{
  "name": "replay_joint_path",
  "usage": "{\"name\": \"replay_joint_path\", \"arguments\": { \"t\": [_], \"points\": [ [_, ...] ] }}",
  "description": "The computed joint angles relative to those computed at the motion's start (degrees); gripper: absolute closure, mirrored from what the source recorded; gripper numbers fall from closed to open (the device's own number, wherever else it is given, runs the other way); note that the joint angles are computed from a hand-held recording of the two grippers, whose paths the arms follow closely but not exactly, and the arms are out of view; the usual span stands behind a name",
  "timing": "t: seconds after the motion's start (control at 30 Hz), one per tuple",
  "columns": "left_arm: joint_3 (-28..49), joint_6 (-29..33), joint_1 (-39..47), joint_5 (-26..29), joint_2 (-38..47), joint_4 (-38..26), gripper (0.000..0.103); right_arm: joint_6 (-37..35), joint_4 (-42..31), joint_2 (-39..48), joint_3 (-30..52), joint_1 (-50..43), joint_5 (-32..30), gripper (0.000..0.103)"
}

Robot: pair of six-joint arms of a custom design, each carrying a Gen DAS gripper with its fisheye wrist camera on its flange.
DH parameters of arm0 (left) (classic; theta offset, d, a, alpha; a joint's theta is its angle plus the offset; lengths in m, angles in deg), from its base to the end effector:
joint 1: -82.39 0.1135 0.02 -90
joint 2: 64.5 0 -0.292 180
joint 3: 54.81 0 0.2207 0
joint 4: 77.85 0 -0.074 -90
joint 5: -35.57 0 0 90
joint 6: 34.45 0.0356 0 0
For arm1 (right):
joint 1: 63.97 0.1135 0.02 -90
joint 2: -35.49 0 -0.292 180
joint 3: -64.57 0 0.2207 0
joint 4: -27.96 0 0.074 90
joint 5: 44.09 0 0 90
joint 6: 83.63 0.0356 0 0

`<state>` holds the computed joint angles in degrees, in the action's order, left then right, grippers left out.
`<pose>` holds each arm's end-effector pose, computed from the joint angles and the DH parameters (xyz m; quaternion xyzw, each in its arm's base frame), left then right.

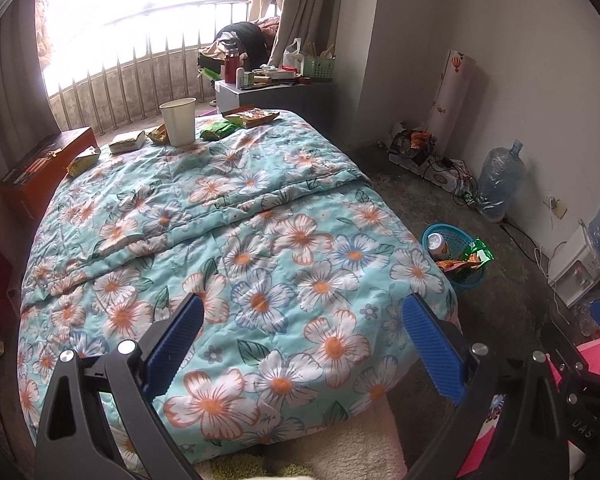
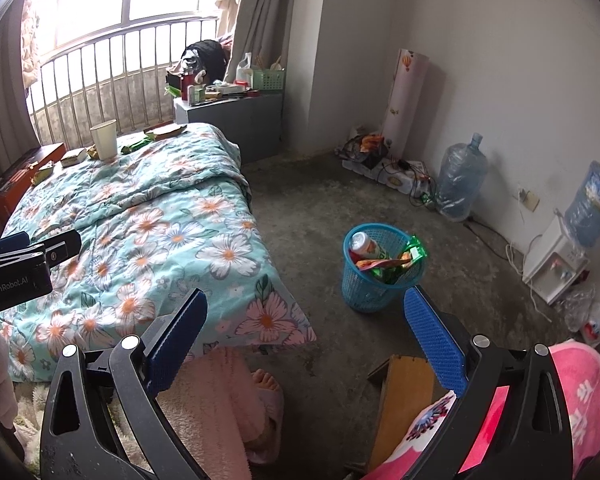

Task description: Collect trash

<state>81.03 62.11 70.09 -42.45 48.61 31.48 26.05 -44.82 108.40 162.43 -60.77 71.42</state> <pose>0.4001 -0.0948 0.3865 0.1890 0.9096 -0.1152 0.3516 0.2061 -0.0038 0.4070 0.2090 0.8892 -0.1323 0.3848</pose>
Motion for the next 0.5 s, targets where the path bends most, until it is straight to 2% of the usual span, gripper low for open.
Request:
{"name": "replay_joint_path", "arguments": {
  "t": [0.5],
  "points": [
    [1.6,-0.5,-0.1,-1.0,1.4,-1.0,0.006,-0.2,1.2,0.5,-1.6,-0.9,-1.7,0.008]
  ]
}}
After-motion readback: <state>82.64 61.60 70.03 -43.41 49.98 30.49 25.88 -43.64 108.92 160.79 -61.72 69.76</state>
